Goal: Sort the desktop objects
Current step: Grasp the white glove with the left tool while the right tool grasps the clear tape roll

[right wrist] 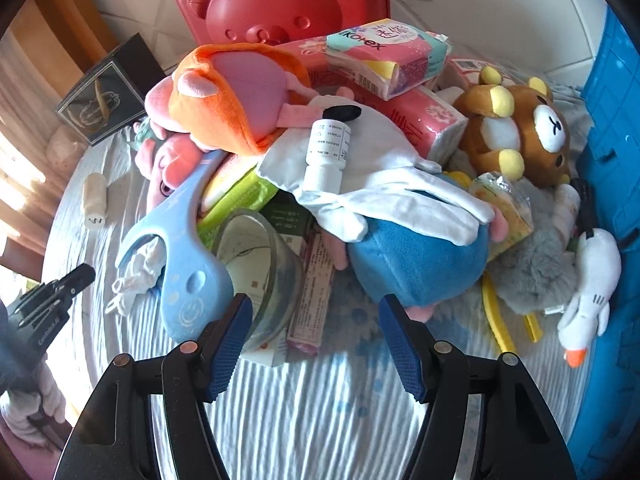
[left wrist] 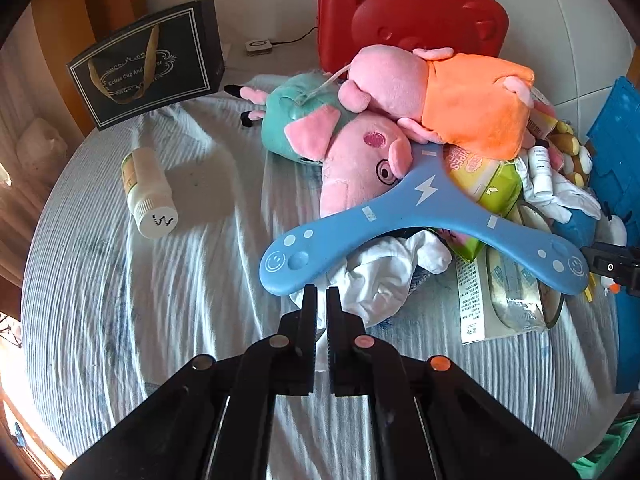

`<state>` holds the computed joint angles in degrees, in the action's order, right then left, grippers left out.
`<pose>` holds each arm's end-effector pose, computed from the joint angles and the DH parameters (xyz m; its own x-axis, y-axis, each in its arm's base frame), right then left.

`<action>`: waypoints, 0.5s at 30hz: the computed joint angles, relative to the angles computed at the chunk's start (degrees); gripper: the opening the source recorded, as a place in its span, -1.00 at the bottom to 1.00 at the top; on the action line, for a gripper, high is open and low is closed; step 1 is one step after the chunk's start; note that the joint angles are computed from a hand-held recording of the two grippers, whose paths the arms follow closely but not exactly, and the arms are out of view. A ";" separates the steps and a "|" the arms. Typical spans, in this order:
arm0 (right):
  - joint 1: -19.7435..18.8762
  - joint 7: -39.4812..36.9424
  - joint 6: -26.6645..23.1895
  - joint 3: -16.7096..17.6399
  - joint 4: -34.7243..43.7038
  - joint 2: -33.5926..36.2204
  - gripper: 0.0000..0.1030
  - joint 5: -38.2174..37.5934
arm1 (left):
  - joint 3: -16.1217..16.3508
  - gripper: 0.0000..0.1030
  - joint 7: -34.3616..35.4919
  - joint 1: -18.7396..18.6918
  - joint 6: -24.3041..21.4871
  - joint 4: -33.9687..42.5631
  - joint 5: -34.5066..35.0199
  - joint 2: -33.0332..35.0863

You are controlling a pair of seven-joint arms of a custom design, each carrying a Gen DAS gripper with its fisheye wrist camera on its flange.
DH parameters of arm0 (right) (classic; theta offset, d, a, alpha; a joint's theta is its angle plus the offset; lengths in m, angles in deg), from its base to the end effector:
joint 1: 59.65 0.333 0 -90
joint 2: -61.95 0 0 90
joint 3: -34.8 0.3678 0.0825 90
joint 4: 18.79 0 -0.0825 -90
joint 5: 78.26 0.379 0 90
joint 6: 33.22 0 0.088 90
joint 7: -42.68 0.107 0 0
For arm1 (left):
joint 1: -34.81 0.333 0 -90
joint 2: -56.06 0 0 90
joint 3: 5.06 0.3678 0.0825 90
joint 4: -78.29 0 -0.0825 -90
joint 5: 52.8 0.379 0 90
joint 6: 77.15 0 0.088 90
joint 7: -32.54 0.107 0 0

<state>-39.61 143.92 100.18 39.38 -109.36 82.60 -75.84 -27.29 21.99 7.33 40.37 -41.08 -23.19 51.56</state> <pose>0.6505 0.2890 0.5227 0.2219 -0.9650 -0.1397 -0.9205 -0.1601 -0.3566 0.3586 -0.3893 0.5228 0.5934 -0.8022 0.0660 -0.6914 -0.5499 -0.4685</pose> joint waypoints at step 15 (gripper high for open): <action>-0.49 -2.34 -3.90 0.88 5.08 4.93 0.59 3.38 | 3.78 0.76 4.14 1.44 8.47 -2.74 -5.15 5.83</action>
<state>-40.11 141.59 96.28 40.26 -104.27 87.53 -72.47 -23.51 26.13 8.77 48.84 -43.81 -28.34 57.39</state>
